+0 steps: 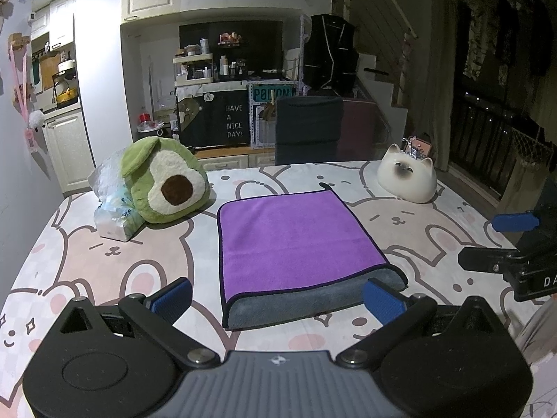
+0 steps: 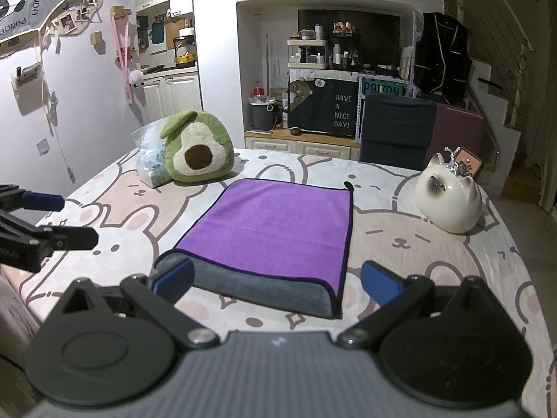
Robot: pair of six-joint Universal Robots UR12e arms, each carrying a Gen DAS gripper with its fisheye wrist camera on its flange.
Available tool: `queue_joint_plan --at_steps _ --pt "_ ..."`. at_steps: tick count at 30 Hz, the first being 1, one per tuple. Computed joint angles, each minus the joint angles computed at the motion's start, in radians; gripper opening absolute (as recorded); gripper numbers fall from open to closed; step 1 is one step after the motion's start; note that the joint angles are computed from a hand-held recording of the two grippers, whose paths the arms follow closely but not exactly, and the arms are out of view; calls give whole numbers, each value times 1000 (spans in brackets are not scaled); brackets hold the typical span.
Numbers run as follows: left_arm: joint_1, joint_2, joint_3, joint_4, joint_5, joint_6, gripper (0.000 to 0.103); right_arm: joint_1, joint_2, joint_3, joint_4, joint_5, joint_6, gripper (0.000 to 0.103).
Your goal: Fold towel
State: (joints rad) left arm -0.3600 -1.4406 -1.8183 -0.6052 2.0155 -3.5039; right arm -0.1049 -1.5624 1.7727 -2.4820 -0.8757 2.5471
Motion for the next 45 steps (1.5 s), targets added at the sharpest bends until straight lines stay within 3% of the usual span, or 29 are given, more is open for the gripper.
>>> queue_joint_plan --at_steps 28,37,45 --pt "53 -35 21 40 -50 24 103 20 53 -73 73 20 -82 102" --pt "88 -65 30 97 -54 95 103 30 86 -93 33 5 -58 102" --pt "120 -82 24 126 -75 114 103 41 112 -104 -16 -26 -29 102"
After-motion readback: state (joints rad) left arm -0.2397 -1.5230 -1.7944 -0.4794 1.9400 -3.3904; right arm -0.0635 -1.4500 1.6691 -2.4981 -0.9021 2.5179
